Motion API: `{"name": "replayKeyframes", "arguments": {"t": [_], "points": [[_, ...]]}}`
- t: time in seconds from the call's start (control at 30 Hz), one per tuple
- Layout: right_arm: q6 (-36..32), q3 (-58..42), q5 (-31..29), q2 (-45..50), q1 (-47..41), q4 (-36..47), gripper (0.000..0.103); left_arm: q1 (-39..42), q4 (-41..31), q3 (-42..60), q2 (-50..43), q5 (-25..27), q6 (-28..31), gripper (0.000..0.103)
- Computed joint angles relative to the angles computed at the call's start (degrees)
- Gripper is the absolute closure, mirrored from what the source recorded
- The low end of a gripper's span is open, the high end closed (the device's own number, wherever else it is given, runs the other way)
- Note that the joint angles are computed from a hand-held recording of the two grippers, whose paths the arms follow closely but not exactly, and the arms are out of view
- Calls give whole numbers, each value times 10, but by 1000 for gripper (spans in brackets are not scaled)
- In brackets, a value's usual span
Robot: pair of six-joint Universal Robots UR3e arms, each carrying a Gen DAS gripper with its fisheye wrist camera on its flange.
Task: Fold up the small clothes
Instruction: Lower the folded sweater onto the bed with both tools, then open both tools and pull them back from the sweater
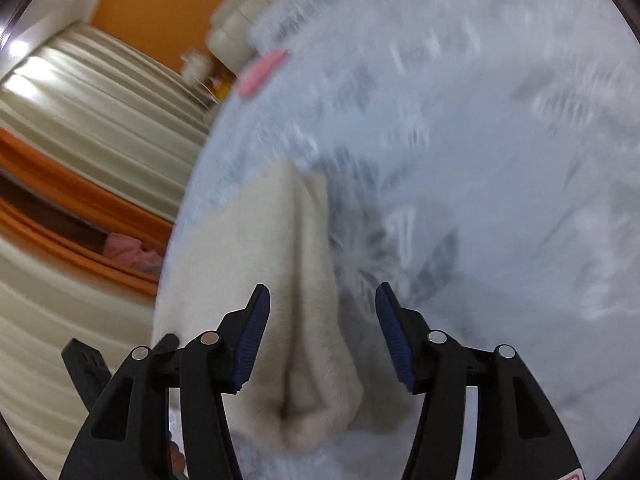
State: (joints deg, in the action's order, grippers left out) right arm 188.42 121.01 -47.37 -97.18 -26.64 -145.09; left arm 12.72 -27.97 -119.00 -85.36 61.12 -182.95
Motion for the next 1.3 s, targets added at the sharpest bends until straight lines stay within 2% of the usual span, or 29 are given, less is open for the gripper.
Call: {"name": "replayKeyframes", "arguments": {"t": [0.07, 0.13, 0.17, 0.2, 0.23, 0.27, 0.3, 0.33, 0.37, 0.4, 0.47, 0.53, 0.63, 0.7, 0.77, 0.8, 0.83, 0.87, 0.97, 1.0, 1.07, 1.1, 1.13, 1.17, 1.2, 1.23, 1.3], "points": [[-3, -13, -13, -23, 20, 16, 61, -38, 17, 7, 24, 63, 2, 33], [-8, -44, -48, 7, 60, 28, 46, -71, -12, 34, 12, 109, -8, 20], [-8, -40, -65, 24, 73, 15, 29, -72, -25, 37, 7, 109, -19, 20], [-5, -47, -92, 53, 92, 9, 26, -63, -44, 36, 5, 93, -28, 20], [-7, -47, -99, 82, 96, -1, 26, -52, -31, 14, 1, 77, -36, 20], [-5, -54, -94, 115, 96, -6, 26, -31, -29, 4, -6, 48, -49, 18], [1, -66, -67, 157, 93, -7, 26, 5, -38, -13, -8, -7, -59, 18], [4, -74, -40, 180, 86, -5, 27, 25, -31, -27, -22, -40, -65, 18], [10, -77, 2, 212, 82, -23, 45, 48, -34, -38, -35, -79, -74, 26], [17, -94, 40, 245, 85, -28, 65, 58, -36, -46, -39, -96, -77, 29], [17, -132, 13, 241, 107, -19, 72, 67, -24, -51, -44, -111, -81, 46], [-13, -126, 26, 179, 100, 5, 77, 66, -54, -34, -15, -115, -75, 54], [-68, -87, 43, 64, 59, 80, 77, 70, -96, -25, 40, -133, -52, 54], [-94, -44, 17, 26, 39, 95, 72, 69, -135, -28, 60, -151, -37, 51], [-99, -4, -37, 49, 34, 87, 68, 17, -113, -31, 28, -98, -55, 47], [-96, 2, -42, 62, 28, 94, 65, -25, -90, -27, 6, -38, -80, 45], [-91, 27, -6, 52, 0, 94, 61, -45, -61, -35, 1, -11, -100, 40], [-84, 29, 0, 20, -11, 107, 61, -59, -35, -49, 16, 9, -116, 39], [-85, 35, -27, -82, -10, 91, 62, -97, -52, -27, 67, 81, -112, 36], [-93, 40, -17, -120, -16, 106, 67, -103, -54, -25, 76, 97, -109, 35], [-114, 35, -7, -134, -6, 137, 76, -114, -57, -22, 91, 129, -96, 35], [-124, 41, -24, -113, 15, 126, 76, -124, -61, -14, 88, 149, -93, 35], [-103, 28, -70, -68, 52, 102, 77, -138, -64, -7, 85, 174, -90, 35], [-118, 31, -116, -22, 77, 87, 80, -155, -65, 8, 70, 193, -93, 35], [-126, 32, -132, -1, 79, 75, 83, -163, -69, 14, 66, 208, -92, 35], [-98, 36, -140, -4, 79, 66, 84, -174, -79, 25, 63, 224, -92, 35], [-109, 35, -111, -68, 49, 117, 82, -181, -101, 42, 62, 240, -86, 35]]}}
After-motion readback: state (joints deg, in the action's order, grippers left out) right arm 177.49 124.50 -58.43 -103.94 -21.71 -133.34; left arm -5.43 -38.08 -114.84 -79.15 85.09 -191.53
